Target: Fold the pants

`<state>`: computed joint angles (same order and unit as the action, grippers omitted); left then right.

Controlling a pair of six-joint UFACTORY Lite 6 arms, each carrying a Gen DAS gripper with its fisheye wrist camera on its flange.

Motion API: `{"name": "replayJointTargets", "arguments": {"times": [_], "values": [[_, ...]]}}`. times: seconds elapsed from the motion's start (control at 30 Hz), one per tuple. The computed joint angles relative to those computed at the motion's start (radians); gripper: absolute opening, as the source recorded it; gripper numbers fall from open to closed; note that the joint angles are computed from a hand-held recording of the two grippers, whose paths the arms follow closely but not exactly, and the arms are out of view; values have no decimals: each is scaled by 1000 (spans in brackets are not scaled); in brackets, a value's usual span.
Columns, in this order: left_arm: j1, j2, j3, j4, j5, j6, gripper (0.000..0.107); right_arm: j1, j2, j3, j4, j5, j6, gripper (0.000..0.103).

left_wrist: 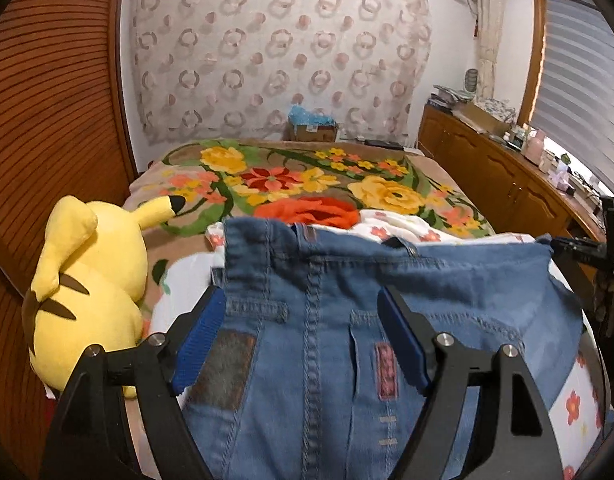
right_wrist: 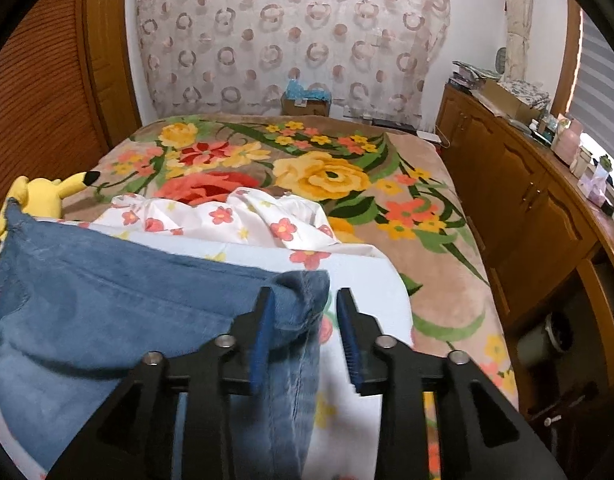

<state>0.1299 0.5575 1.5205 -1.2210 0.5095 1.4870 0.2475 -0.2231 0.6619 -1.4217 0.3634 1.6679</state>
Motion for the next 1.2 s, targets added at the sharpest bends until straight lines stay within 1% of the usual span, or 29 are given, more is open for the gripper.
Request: {"name": "replayJointTargets", "arguments": {"times": [0.07,0.2,0.37,0.5,0.57,0.63,0.67,0.77,0.83,0.93,0.97,1.0,1.03,1.07,1.1,1.13,1.2], "values": [[3,-30,-53,-19,-1,34,79,14,-65,-49,35,0,-28,36],[0,-102,-177,-66,-8,118,79,51,-219,-157,213,2,-194,36],[-16,-183,-331,-141,-18,237,79,109,-402,-279,450,50,-400,36],[-31,-216,-419,-200,-32,321,79,135,-509,-352,563,85,-489,36],[-41,-206,-434,-206,-43,332,79,119,-527,-377,604,78,-529,36],[-51,-184,-440,-223,-57,355,79,95,-498,-391,604,60,-528,36],[-56,-178,-446,-238,-65,373,79,79,-485,-381,635,55,-561,36],[-73,-168,-464,-290,-86,438,79,9,-473,-388,736,-4,-673,36],[-85,-170,-479,-324,-99,480,79,-7,-482,-385,789,-13,-727,36],[-99,-152,-478,-339,-117,494,79,-24,-475,-390,843,-47,-798,36],[-101,-146,-471,-314,-121,468,79,-20,-463,-389,841,-56,-800,36],[-98,-142,-465,-302,-115,454,79,-9,-469,-392,830,-45,-789,33],[-96,-139,-460,-291,-109,440,79,-2,-476,-395,830,-41,-793,19],[-96,-135,-456,-280,-109,428,79,14,-467,-379,817,-30,-776,14],[-97,-133,-453,-272,-110,419,79,30,-472,-375,781,-19,-739,13],[-98,-131,-452,-271,-112,418,79,60,-490,-375,736,2,-686,9],[-102,-131,-451,-271,-118,417,79,136,-583,-388,648,87,-582,6]]}}
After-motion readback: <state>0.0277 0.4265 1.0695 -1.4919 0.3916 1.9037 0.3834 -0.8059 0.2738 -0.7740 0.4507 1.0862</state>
